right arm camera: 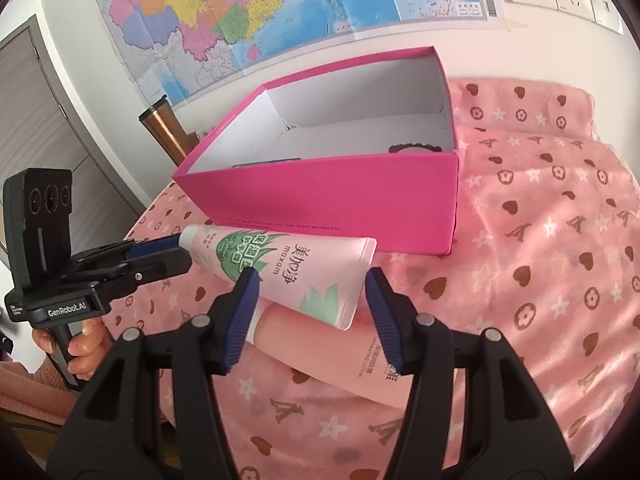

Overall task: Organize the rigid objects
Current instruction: 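Carry the green-leaf tube over the magenta box with the right tool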

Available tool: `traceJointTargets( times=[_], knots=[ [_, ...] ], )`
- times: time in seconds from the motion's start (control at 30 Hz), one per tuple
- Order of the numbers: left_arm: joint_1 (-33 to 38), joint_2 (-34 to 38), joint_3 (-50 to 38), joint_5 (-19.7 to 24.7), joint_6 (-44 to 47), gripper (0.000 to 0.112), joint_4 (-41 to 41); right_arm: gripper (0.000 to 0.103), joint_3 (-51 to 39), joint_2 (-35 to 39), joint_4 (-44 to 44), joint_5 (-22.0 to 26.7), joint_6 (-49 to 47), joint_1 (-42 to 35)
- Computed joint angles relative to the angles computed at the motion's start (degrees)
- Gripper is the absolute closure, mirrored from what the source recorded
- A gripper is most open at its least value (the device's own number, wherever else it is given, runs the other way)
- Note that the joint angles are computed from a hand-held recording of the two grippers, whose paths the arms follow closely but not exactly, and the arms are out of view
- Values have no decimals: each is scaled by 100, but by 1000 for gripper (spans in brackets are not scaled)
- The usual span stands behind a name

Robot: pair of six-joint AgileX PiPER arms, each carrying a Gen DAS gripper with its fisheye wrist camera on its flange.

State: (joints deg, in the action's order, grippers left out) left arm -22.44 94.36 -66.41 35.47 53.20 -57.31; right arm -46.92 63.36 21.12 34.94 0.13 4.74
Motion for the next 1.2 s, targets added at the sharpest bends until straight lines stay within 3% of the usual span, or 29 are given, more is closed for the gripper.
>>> traceJointTargets(
  times=[0.73, 1.2],
  knots=[
    [-128, 40, -538, 10, -32, 75, -56, 45, -601, -89, -368, 180, -33, -233],
    [-150, 508, -1443, 242, -493, 75, 222, 45, -993, 207, -84, 172, -563, -594]
  ],
)
